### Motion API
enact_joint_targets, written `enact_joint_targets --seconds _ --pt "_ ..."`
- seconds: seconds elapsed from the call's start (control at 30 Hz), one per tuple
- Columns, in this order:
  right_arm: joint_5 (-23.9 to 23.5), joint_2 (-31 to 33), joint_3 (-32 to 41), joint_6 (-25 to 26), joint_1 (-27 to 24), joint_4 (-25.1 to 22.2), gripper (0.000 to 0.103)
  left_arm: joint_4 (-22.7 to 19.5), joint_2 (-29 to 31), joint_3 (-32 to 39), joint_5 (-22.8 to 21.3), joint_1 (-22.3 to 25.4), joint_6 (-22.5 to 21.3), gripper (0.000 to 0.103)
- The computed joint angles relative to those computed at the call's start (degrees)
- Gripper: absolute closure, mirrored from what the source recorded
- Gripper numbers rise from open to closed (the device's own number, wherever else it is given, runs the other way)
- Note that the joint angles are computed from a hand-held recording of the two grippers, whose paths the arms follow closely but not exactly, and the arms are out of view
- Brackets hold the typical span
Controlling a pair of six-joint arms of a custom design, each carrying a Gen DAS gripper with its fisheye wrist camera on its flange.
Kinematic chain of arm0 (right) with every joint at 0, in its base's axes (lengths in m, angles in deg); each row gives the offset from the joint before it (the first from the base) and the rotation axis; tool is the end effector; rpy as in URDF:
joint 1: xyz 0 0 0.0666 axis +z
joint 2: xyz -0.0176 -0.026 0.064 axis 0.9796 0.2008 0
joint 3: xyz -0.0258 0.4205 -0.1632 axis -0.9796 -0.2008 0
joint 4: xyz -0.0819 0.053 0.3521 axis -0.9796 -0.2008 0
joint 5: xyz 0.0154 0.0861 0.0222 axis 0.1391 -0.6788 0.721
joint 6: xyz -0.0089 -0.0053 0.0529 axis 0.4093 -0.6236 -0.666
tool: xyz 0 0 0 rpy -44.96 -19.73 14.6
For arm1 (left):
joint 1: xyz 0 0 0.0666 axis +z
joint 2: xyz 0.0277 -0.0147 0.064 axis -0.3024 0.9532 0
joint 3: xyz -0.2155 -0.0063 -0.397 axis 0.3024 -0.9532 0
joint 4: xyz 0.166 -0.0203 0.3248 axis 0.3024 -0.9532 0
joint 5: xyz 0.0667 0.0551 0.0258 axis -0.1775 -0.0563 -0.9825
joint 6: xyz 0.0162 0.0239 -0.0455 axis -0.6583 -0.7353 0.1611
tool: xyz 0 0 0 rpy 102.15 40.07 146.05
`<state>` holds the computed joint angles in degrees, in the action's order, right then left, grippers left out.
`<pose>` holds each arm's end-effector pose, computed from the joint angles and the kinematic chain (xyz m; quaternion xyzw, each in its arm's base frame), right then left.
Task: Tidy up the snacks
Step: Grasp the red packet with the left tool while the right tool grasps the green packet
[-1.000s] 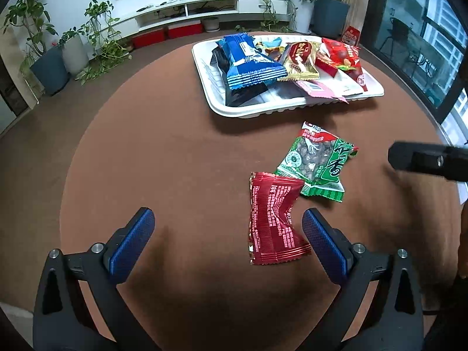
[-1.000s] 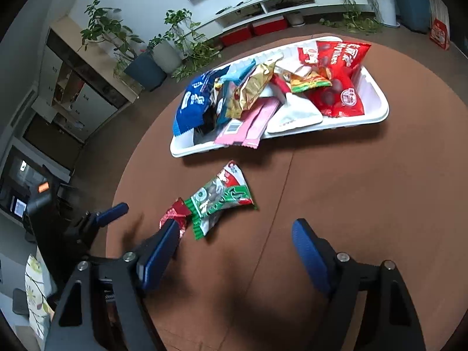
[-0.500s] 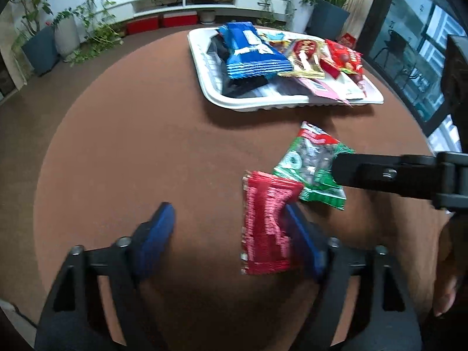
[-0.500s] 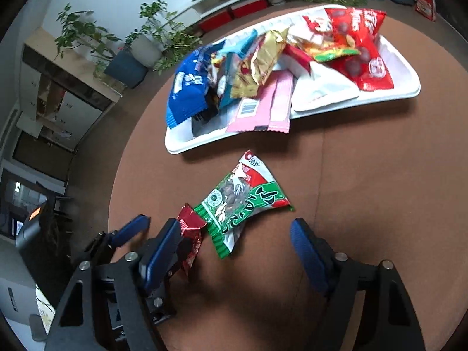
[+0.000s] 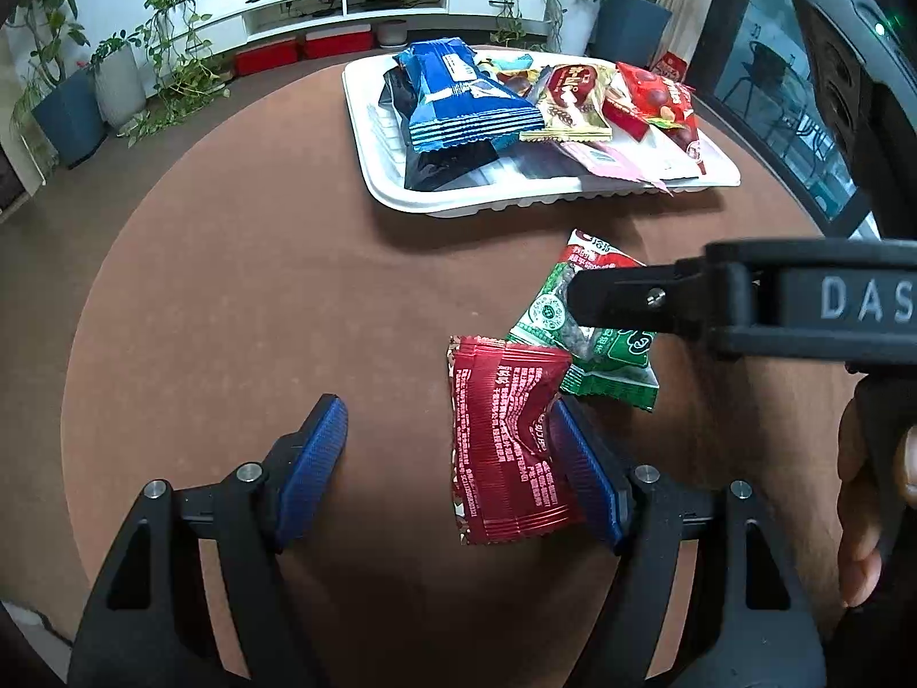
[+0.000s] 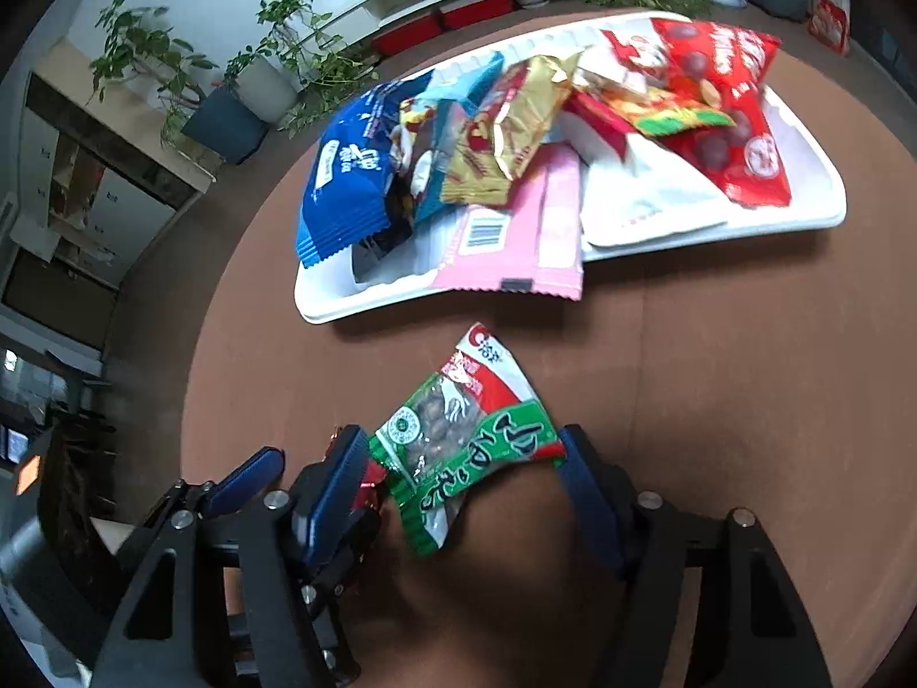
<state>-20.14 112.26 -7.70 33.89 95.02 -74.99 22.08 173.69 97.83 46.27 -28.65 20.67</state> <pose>0.4063 0.1233 0.3681 0.2189 0.9374 0.1656 0.2144 0.5701 -0.1218 0.3821 0.3139 0.9138 -0.1132 0.2317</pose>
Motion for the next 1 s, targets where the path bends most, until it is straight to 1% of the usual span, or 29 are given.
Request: enact_joint_targets --seconds 0.03,0.1,0.17,0.23,0.27,0.3,0.33,0.37,0.47,0.5,0.53,0.67,0.8,1.0 --pt "0.5 0.3 0.5 0.4 0.3 -0.4 0.032 0.1 0.1 0.0 0.0 0.0 0.0 0.031" --pt "1.4 0.9 1.4 1.4 0.8 -1.5 0.032 0.7 0.1 -0.1 -0.3 -0.1 0.2 0.038" --pt "2.5 1.5 2.3 2.5 1.3 -2.5 0.037 1.5 0.0 -0.2 -0.5 0.1 0.5 0.061" --pt "3.3 2.1 2.9 3.6 1.7 -3.0 0.041 1.7 0.1 0.1 -0.4 0.4 1.2 0.068" --pt "3.7 2.3 3.2 3.9 1.8 -3.1 0.043 1.6 0.2 0.2 -0.2 0.5 1.1 0.068" --pt "4.2 2.5 3.4 4.2 1.9 -3.4 0.048 1.6 0.1 0.1 -0.2 0.5 1.0 0.068" --pt "4.8 2.8 3.9 4.7 2.0 -3.9 0.055 1.6 0.1 0.1 -0.1 0.5 0.9 0.069" --pt "5.0 3.0 4.1 4.8 2.1 -3.9 0.059 1.6 0.1 0.0 0.0 0.5 0.8 0.070" --pt "5.3 3.2 4.0 5.3 2.3 -2.9 0.063 0.9 0.3 0.5 1.2 0.8 1.0 0.071" --pt "5.3 3.0 3.4 5.5 2.2 -2.3 0.066 0.5 0.4 0.8 1.6 1.0 1.1 0.072" --pt "4.8 2.9 2.9 5.6 2.2 -1.5 0.071 0.3 0.5 0.9 2.0 1.1 1.3 0.074" --pt "3.3 2.0 1.2 6.3 2.1 0.9 0.074 -1.5 0.9 1.8 4.8 1.9 1.8 0.078" --pt "2.4 -0.5 -1.7 6.0 1.9 3.6 0.075 -2.1 0.7 1.7 6.1 2.0 1.5 0.079" --pt "2.2 -5.9 -5.3 6.2 0.9 6.0 0.075 -0.4 -0.9 0.0 7.4 2.0 2.0 0.079"
